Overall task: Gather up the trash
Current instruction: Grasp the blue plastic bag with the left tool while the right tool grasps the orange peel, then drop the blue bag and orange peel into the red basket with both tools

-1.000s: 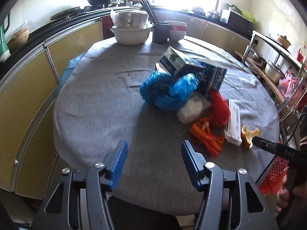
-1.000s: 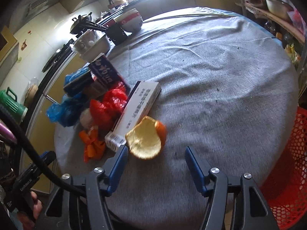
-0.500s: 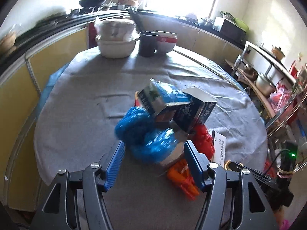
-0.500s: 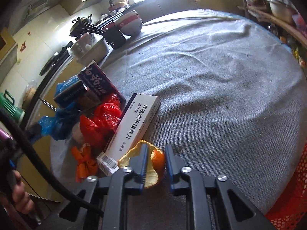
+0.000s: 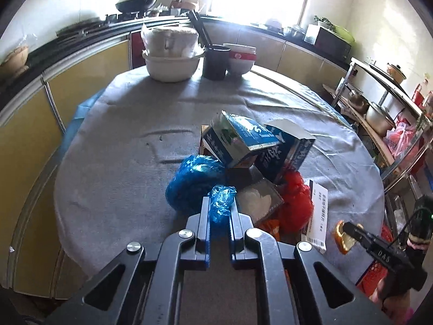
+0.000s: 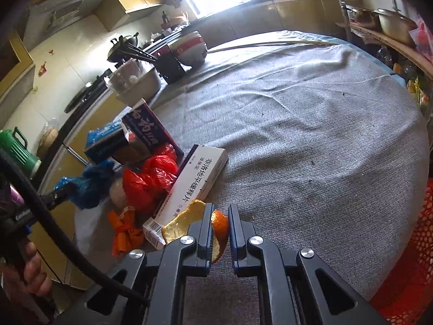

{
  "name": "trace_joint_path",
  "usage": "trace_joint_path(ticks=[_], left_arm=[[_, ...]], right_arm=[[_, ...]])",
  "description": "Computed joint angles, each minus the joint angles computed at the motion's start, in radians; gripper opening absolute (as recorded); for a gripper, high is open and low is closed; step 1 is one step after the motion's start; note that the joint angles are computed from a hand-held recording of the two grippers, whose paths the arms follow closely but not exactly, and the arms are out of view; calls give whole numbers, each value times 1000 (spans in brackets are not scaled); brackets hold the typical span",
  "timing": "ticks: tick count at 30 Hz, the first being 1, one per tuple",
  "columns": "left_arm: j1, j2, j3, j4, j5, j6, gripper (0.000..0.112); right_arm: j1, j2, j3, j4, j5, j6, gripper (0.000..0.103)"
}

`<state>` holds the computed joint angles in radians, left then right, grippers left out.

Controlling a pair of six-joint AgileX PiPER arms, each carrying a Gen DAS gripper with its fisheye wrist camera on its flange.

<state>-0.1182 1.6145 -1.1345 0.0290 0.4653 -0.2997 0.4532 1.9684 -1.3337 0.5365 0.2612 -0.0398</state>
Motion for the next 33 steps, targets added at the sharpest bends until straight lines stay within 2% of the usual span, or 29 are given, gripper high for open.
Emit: trace_joint_path(ticks=[4,9,12,17,20,24,28,30,33], left_arm=[[-26,-68,47,-21,0,22,10],[-65,-130,72,-70,4,70,10],[-117,-163,65,-22,-2,37,10],[-193,-165,15,-27,4,59,10],[-260,-124,-38,-33,18,81,10],[-359,-31,-130,-105,47,177,10],[-466,82,-252,-183,101,281,10],[-515,155,-331,-222,133,330,10],[-580,300,-506,-294,229,394,10]], right_arm=[[-6,-51,62,88,-33,-94,11],[-39,-104,134,281,-53,-282,11],[-67,-141,188,452,-69,-454,11],[-136,-199,279,788,-73,-789,11],[-193,-242,345,919,-65,-926,11],[-289,-291,442,1021,-54,-1045,11],[-410,-330,545,1065,-53,-1122,11],[-495,-338,593,1057,-26,-1132,11],[-588,-333,631,984,-7,-1086,14]])
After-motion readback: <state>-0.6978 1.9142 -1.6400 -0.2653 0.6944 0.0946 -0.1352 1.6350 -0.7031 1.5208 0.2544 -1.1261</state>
